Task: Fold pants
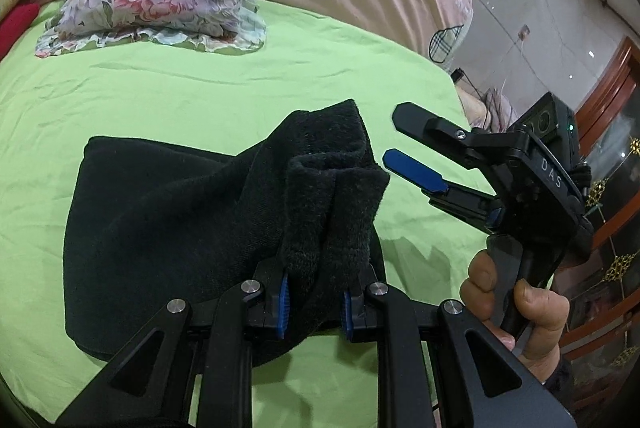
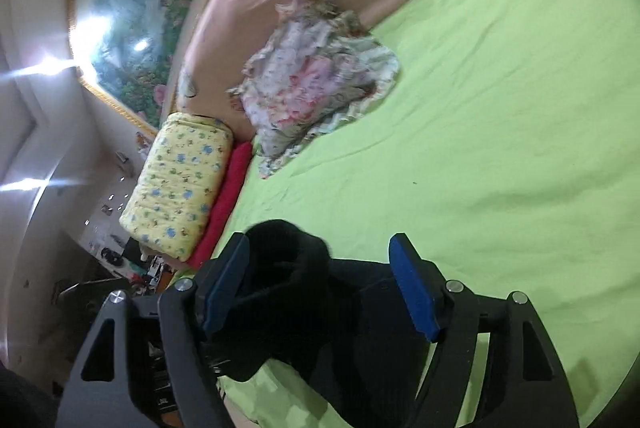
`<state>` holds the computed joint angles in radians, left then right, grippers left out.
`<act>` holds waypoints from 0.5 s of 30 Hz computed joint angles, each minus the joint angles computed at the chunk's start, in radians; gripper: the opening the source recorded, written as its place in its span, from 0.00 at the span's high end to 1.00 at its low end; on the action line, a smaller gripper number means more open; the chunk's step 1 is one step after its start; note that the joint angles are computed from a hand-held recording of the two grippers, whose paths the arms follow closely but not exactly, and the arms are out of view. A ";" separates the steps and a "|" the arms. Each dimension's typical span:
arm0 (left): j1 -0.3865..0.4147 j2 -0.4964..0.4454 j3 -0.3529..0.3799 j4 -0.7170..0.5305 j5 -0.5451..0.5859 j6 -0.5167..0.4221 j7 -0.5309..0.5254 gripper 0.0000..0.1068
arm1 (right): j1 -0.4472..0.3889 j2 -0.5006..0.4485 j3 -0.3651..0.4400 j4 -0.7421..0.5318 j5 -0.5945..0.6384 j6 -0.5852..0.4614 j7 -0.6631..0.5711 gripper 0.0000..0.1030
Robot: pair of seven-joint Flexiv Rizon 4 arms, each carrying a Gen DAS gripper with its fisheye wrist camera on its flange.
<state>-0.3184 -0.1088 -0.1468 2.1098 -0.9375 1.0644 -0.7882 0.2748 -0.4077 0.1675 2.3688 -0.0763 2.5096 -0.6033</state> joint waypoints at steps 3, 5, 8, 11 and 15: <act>-0.003 0.000 -0.002 0.000 0.007 0.002 0.000 0.83 | 0.011 0.020 -0.008 -0.007 0.001 -0.101 -0.006 0.34; -0.007 0.003 -0.002 0.002 0.027 0.005 -0.001 0.83 | -0.031 -0.006 0.012 -0.019 -0.075 -0.116 0.036 0.57; -0.011 0.009 -0.003 0.006 0.044 0.003 0.002 0.83 | -0.065 -0.042 0.029 -0.030 -0.125 -0.097 0.091 0.90; -0.021 0.021 -0.011 0.010 -0.001 -0.001 0.056 0.83 | -0.030 -0.013 0.007 -0.014 -0.066 -0.097 0.060 0.93; -0.040 0.013 -0.014 0.018 0.010 0.019 0.076 0.82 | 0.016 0.030 -0.010 0.015 0.027 -0.108 -0.002 0.93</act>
<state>-0.3583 -0.0957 -0.1607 2.1273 -0.9274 1.0832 -0.7122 0.2908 -0.3777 0.1572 2.3838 -0.0494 2.4015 -0.6051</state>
